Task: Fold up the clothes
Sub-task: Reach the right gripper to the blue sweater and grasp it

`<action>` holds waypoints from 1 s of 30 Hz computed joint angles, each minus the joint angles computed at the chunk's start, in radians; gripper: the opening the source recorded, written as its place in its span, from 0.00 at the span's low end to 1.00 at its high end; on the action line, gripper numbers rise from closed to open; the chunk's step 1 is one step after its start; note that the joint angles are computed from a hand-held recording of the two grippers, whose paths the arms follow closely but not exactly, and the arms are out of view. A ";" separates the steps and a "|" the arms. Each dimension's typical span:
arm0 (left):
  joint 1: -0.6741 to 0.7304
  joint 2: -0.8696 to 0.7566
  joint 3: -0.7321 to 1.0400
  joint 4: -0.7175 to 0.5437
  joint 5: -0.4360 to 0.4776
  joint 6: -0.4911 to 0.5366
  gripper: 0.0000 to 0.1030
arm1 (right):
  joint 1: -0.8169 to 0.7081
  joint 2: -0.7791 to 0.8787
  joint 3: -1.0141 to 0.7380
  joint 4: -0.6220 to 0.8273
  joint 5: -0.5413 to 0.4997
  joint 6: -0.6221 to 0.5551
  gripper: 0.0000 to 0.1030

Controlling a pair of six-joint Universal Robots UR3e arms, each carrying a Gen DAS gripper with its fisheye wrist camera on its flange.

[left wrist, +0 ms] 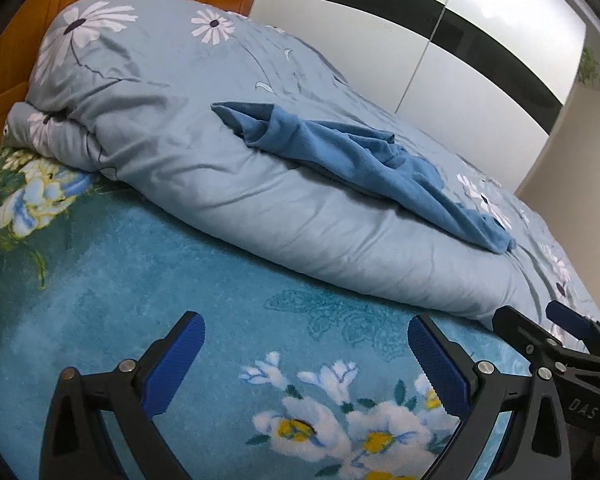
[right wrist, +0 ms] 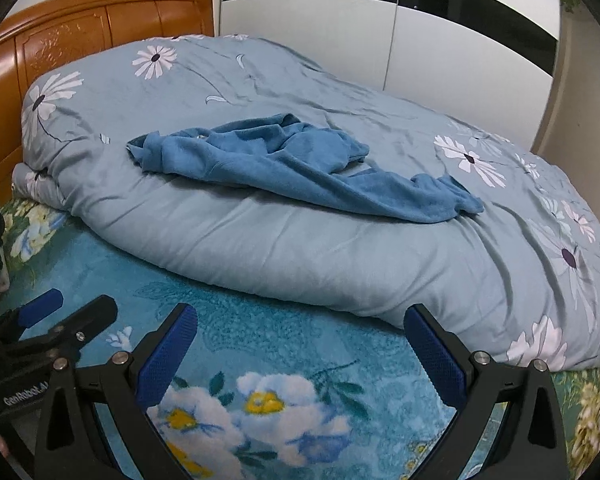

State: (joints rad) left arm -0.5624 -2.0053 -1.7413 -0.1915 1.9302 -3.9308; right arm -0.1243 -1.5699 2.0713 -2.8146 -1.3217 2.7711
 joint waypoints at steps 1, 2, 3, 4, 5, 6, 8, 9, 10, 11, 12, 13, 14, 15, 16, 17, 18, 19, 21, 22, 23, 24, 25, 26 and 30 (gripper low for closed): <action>0.006 0.005 -0.012 0.009 -0.007 -0.001 1.00 | 0.004 0.008 -0.009 0.003 -0.003 0.000 1.00; 0.013 0.010 -0.024 0.018 -0.015 -0.003 1.00 | 0.007 0.015 -0.018 0.006 -0.006 0.000 1.00; 0.019 0.015 -0.037 0.027 -0.023 -0.004 1.00 | 0.011 0.023 -0.027 0.010 -0.009 0.000 1.00; 0.020 0.029 -0.056 0.036 -0.027 -0.007 1.00 | 0.015 0.031 -0.035 0.012 -0.013 0.001 1.00; 0.020 0.047 -0.077 0.043 -0.029 -0.012 1.00 | 0.020 0.041 -0.045 0.015 -0.019 0.002 1.00; 0.019 0.052 -0.080 0.039 -0.030 -0.011 1.00 | 0.026 0.050 -0.054 0.018 -0.026 0.002 1.00; 0.020 0.032 -0.046 0.010 -0.027 -0.005 1.00 | 0.037 0.072 -0.075 0.022 -0.035 -0.003 1.00; 0.023 0.018 -0.035 0.007 -0.028 -0.007 1.00 | 0.044 0.085 -0.092 0.028 -0.041 -0.006 1.00; 0.025 0.010 -0.033 0.013 -0.033 -0.011 1.00 | 0.052 0.100 -0.111 0.036 -0.046 -0.007 1.00; 0.031 0.012 -0.041 0.020 -0.044 -0.015 1.00 | 0.058 0.116 -0.134 0.043 -0.048 -0.005 1.00; 0.037 0.019 -0.052 0.027 -0.057 -0.019 1.00 | 0.061 0.132 -0.154 0.051 -0.043 -0.003 1.00; 0.044 0.025 -0.063 0.034 -0.070 -0.022 1.00 | 0.064 0.152 -0.183 0.066 -0.041 -0.001 1.00; 0.051 0.031 -0.074 0.042 -0.083 -0.025 1.00 | 0.072 0.173 -0.215 0.080 -0.049 0.006 1.00; 0.056 0.034 -0.081 0.046 -0.095 -0.026 1.00 | 0.080 0.195 -0.247 0.095 -0.058 0.013 1.00; 0.057 0.034 -0.082 0.047 -0.097 -0.027 1.00 | 0.087 0.216 -0.279 0.110 -0.064 0.019 1.00; 0.059 0.036 -0.083 0.040 -0.097 -0.028 1.00 | 0.094 0.235 -0.310 0.124 -0.066 0.022 1.00; 0.061 0.039 -0.083 0.030 -0.097 -0.029 1.00 | 0.099 0.255 -0.342 0.138 -0.069 0.025 1.00; 0.064 0.045 -0.088 0.022 -0.096 -0.031 1.00 | 0.106 0.275 -0.374 0.153 -0.073 0.026 1.00; 0.066 0.055 -0.090 -0.011 -0.075 -0.041 1.00 | 0.125 0.321 -0.443 0.181 -0.090 0.016 1.00; 0.067 0.062 -0.091 -0.028 -0.059 -0.047 1.00 | 0.139 0.351 -0.487 0.197 -0.104 0.010 1.00; 0.067 0.069 -0.092 -0.044 -0.043 -0.053 1.00 | 0.159 0.389 -0.542 0.218 -0.126 0.004 1.00; 0.068 0.076 -0.093 -0.060 -0.027 -0.058 1.00 | 0.177 0.426 -0.598 0.240 -0.146 -0.002 1.00; 0.070 0.083 -0.090 -0.081 -0.018 -0.062 1.00 | 0.193 0.464 -0.655 0.263 -0.160 -0.006 1.00; 0.071 0.091 -0.093 -0.088 -0.008 -0.064 1.00 | 0.210 0.501 -0.713 0.289 -0.174 -0.011 1.00; 0.051 0.111 -0.062 -0.186 0.069 -0.087 1.00 | 0.293 0.651 -0.935 0.351 -0.255 -0.057 1.00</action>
